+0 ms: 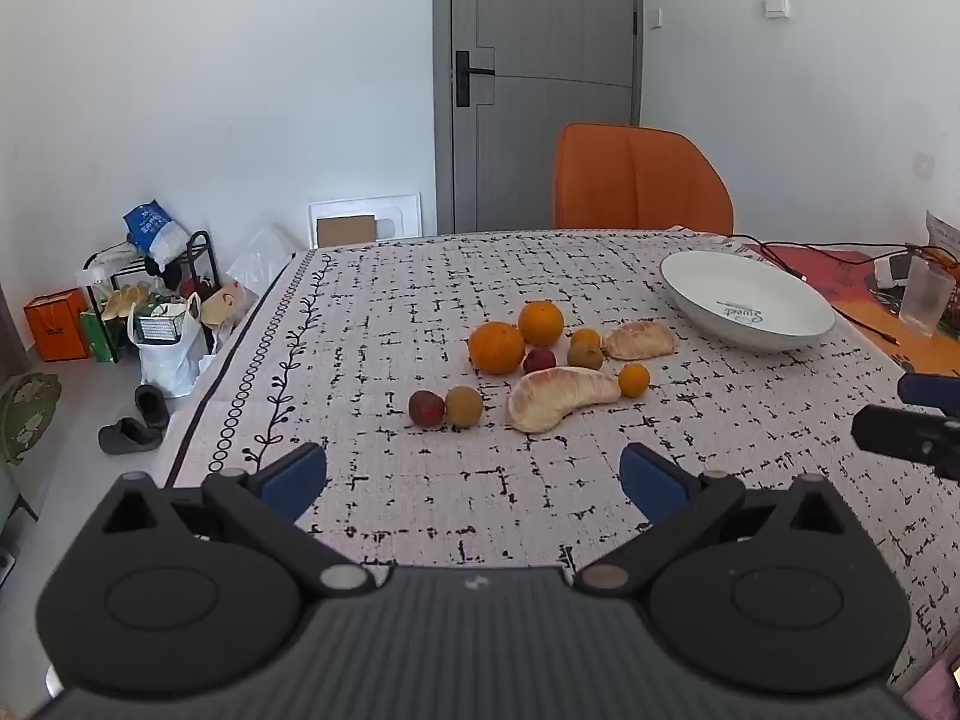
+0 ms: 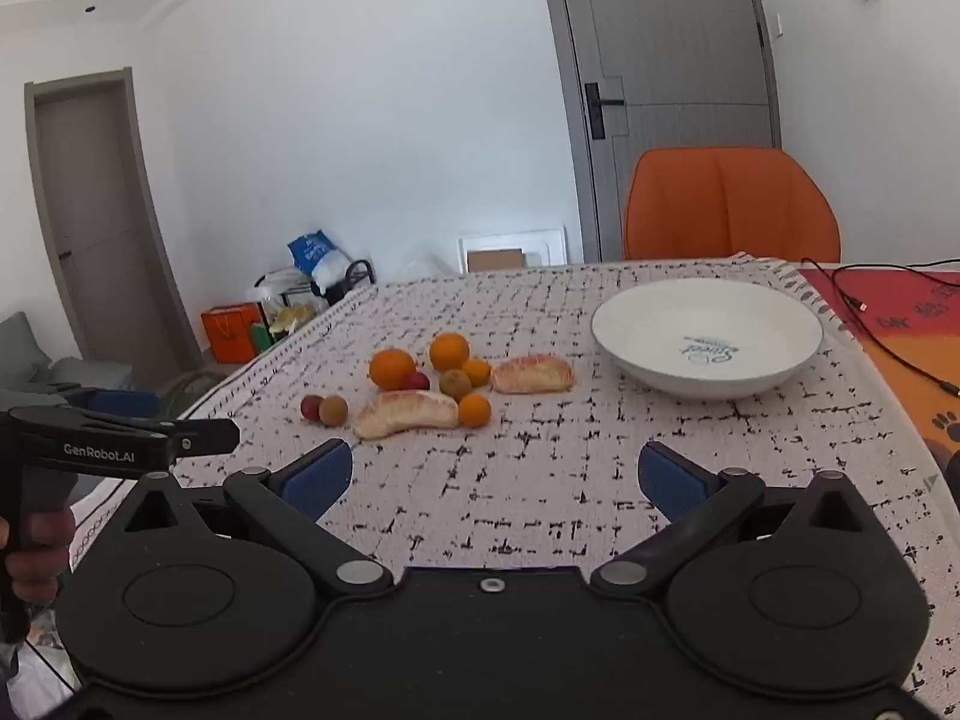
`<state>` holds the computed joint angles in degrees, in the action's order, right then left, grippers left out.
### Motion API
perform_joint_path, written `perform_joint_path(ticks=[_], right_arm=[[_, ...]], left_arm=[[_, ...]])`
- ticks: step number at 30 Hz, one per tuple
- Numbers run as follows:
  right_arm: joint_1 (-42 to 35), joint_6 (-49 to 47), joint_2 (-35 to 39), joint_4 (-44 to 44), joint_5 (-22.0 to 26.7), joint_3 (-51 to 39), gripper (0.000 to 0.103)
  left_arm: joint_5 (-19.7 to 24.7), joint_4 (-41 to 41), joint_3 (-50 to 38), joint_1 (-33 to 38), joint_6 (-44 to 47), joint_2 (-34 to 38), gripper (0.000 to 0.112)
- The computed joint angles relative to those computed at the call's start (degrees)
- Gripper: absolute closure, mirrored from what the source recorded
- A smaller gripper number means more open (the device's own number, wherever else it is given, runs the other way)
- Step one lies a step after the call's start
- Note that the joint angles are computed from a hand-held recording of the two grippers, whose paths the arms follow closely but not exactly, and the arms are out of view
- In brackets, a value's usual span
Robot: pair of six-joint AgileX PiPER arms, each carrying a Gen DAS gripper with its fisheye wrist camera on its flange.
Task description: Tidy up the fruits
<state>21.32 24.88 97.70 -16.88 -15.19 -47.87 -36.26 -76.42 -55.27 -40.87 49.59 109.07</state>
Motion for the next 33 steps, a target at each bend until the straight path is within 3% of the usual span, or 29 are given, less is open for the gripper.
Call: perform_joint_path(ticks=[2,6,12,33], right_arm=[[-0.4,0.6,-0.3,-0.7,-0.8,0.3,0.000],[0.3,-7.5,-0.2,6.8,0.2,1.2,0.000],[-0.8,2.5,1.2,-1.2,0.8,-0.8,0.000],[-0.4,2.2,1.0,-2.2,1.0,-1.0,0.000]], left_arm=[[0.2,1.9,0.7,0.0,-1.4,-0.3,0.009],[0.7,5.0,2.6,-0.2,-4.5,-1.4,0.009],[3.4,0.6,0.4,0.5,-1.8,-0.7,0.009],[4.5,3.1,1.4,1.4,-4.9,-1.0,0.009]])
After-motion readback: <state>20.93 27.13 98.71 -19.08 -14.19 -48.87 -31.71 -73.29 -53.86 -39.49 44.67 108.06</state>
